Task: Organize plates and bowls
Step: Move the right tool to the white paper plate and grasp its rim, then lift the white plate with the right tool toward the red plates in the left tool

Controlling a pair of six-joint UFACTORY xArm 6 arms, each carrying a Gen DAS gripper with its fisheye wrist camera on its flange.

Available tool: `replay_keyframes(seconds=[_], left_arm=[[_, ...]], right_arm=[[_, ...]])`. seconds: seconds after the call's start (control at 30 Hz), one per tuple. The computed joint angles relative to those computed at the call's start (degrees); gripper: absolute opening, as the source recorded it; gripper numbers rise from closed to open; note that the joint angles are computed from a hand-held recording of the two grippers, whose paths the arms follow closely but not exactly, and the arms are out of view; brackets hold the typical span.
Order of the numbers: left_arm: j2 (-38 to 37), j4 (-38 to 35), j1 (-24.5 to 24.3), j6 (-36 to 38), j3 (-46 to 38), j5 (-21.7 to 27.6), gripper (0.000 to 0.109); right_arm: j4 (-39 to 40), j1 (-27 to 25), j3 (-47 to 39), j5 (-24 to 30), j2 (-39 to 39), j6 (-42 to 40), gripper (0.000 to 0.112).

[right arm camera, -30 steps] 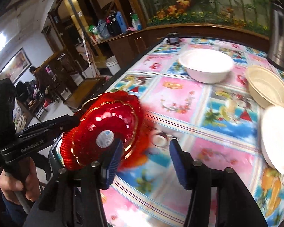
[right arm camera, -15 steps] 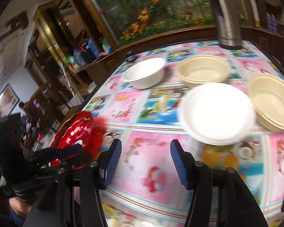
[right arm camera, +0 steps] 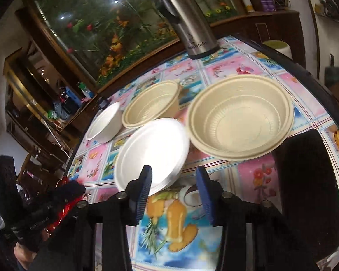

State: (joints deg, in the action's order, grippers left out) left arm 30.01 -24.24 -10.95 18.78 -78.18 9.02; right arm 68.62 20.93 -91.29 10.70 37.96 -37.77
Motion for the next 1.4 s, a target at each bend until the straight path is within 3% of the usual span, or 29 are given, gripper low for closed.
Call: replay_keyframes(seconds=[0.07,0.13,0.27,0.37,0.4,0.5,0.73,0.93,1.17,1.4], left_arm=[[3.2,-0.8,0.2,-1.2,-5.1,3.5,0.038],[6.1,-9.1,0.4,4.9,-9.2,6.0,0.037],[10.0,-13.4,0.2,7.9,-14.4,8.6,0.037],[12.2,-14.2,-0.3,8.6,-16.7,9.8,0.016],[12.0,-15.4,-0.5,9.8,-16.3,9.3,0.011],[10.5,-10.6,-1.8,8.0,-12.9,4.3,0.011],[4.8,-11.1,-2.7,10.4,-3.7,-3.0,0.011],[-0.2,-23.2,-3.7,21.4,3.8,-8.4,0.012],[-3.0,-40.0,-4.2,36.8,7.5,-11.7,0.012],[-4.8,-58.3,-3.7,53.9,7.5,-12.0,0.012]], right_arm=[[-0.9,-0.9,-2.6,2.2,2.2,2.0,0.033],[-3.5,-1.4,-4.6,3.4,4.1,4.7,0.032],[-7.1,-1.6,-8.3,4.1,6.9,8.1,0.027],[-7.8,-1.7,-9.9,5.3,8.2,8.4,0.014],[-5.6,-1.4,-10.5,5.2,8.5,6.3,0.014],[-7.4,-0.7,-9.5,3.5,8.0,6.4,0.013],[0.8,0.0,-6.0,4.4,5.0,-1.6,0.013],[6.0,1.8,-2.4,4.4,1.8,-8.3,0.012],[4.4,4.1,-1.0,4.1,1.0,-8.1,0.012],[0.2,6.2,-0.4,3.0,0.7,-5.8,0.012]])
